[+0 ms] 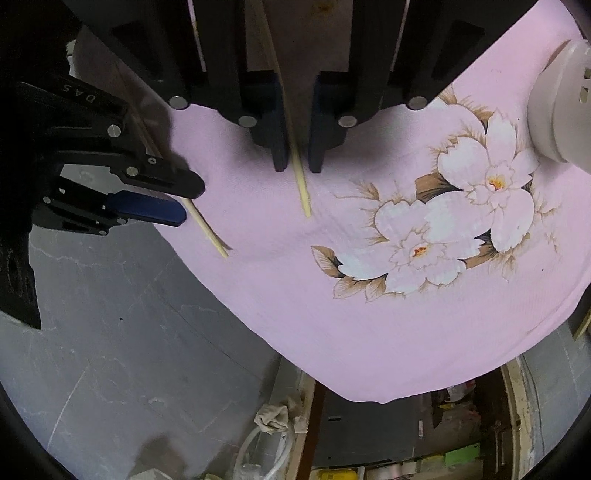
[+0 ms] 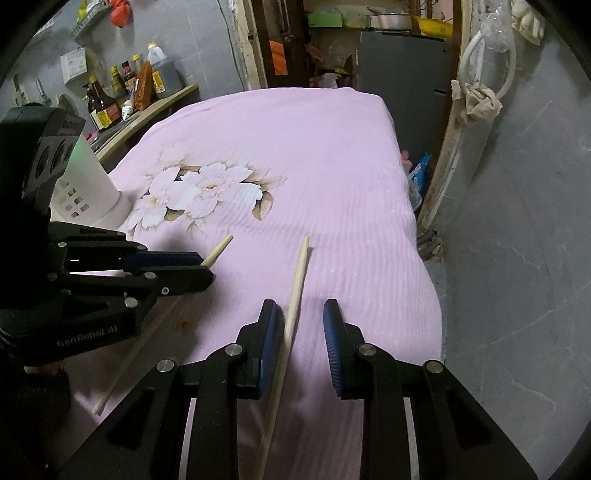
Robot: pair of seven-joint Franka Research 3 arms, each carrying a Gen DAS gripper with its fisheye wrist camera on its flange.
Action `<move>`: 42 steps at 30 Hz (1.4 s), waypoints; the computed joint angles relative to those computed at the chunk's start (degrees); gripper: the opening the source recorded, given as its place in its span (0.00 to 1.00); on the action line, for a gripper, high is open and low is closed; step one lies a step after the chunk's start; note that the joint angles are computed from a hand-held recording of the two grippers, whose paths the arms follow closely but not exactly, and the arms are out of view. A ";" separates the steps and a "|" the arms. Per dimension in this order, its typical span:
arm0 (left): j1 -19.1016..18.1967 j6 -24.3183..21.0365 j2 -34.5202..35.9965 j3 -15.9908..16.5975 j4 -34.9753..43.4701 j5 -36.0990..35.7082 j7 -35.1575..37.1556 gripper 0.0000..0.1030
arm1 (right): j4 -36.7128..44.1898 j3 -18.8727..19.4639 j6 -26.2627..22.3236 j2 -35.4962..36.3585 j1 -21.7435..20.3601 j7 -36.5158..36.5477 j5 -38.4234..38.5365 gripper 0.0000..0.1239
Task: Organize utensils
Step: 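Close left tool on one chopstick while right tool grasps the other, then lift both chopsticks and carry them up toward the white caddy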
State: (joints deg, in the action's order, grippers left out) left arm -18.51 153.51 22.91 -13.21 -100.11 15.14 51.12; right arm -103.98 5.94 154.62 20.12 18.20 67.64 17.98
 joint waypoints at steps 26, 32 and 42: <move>-1.95 7.54 -23.56 9.45 -17.33 46.69 -57.03 0.05 | 6.92 13.45 9.52 -3.29 -4.51 -41.45 51.20 0.04; 3.74 2.42 -31.64 5.85 -20.08 56.18 -63.64 0.05 | 14.95 13.99 11.85 -0.69 0.45 -51.71 59.94 0.04; 15.53 1.11 -43.26 2.13 -26.16 66.04 -72.30 0.05 | 36.18 17.70 16.97 10.70 7.65 -62.73 72.70 0.04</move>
State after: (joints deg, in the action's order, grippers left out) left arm -2.97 154.62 -20.35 -11.08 -126.27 81.19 -21.17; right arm -67.79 23.63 171.59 30.83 25.86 4.90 90.68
